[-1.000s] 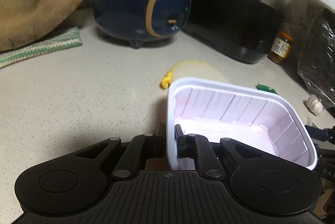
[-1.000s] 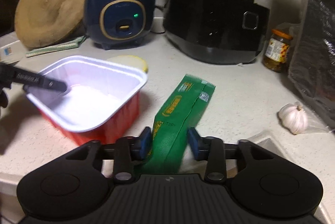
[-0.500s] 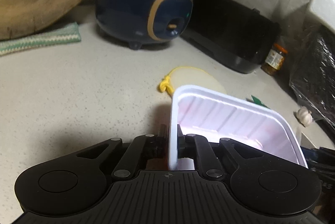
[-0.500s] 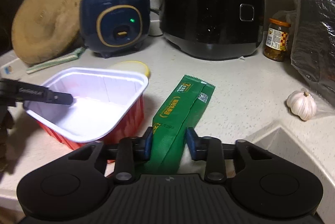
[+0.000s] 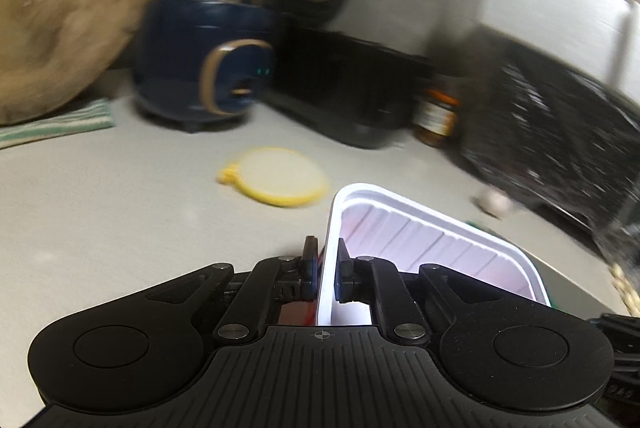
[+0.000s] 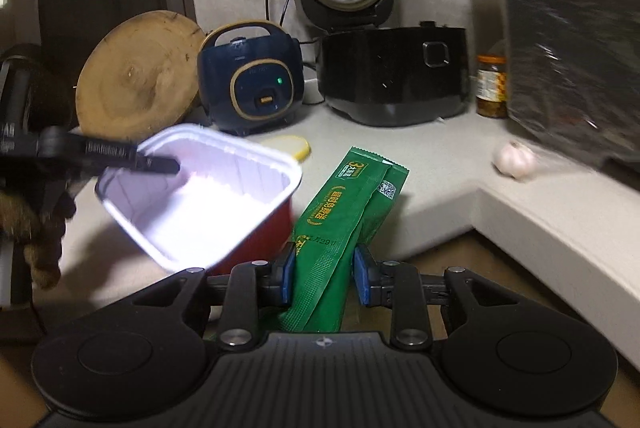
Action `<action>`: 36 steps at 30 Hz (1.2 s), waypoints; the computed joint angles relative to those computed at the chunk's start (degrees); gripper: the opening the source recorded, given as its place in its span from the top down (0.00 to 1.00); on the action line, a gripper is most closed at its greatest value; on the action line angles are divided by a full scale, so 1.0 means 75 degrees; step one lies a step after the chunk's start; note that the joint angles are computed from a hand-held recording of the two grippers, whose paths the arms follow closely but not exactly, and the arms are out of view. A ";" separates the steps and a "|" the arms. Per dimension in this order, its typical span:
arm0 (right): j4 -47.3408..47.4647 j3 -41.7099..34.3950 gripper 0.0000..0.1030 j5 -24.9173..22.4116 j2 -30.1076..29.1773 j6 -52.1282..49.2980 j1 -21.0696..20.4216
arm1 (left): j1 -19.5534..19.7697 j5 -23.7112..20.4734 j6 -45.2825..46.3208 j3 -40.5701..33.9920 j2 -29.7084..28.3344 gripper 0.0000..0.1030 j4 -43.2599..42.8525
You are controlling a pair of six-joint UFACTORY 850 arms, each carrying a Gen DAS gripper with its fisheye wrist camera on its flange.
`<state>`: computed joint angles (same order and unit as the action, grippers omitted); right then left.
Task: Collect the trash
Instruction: 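Lower both grippers into the bin and release the tray and green wrapper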
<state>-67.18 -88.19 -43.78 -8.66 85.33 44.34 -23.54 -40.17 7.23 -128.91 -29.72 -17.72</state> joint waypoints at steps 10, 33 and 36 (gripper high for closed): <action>0.0044 0.2550 0.72 -0.2262 0.1253 0.2240 0.0940 | -0.0743 0.0443 0.2754 0.2280 0.0915 0.90 -0.2278; 0.1697 0.4385 0.72 -0.2127 0.1495 0.2989 0.0396 | -0.1873 0.1021 -0.0785 0.3037 -0.1959 0.76 0.0757; 0.1864 0.4464 0.72 -0.1930 0.1500 0.3021 0.0336 | -0.1671 0.0732 -0.0147 0.2999 -0.1987 0.75 -0.0179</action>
<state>-53.20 -54.72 -58.25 2.60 107.99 46.86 -36.08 -34.68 6.13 -106.42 -44.63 -19.06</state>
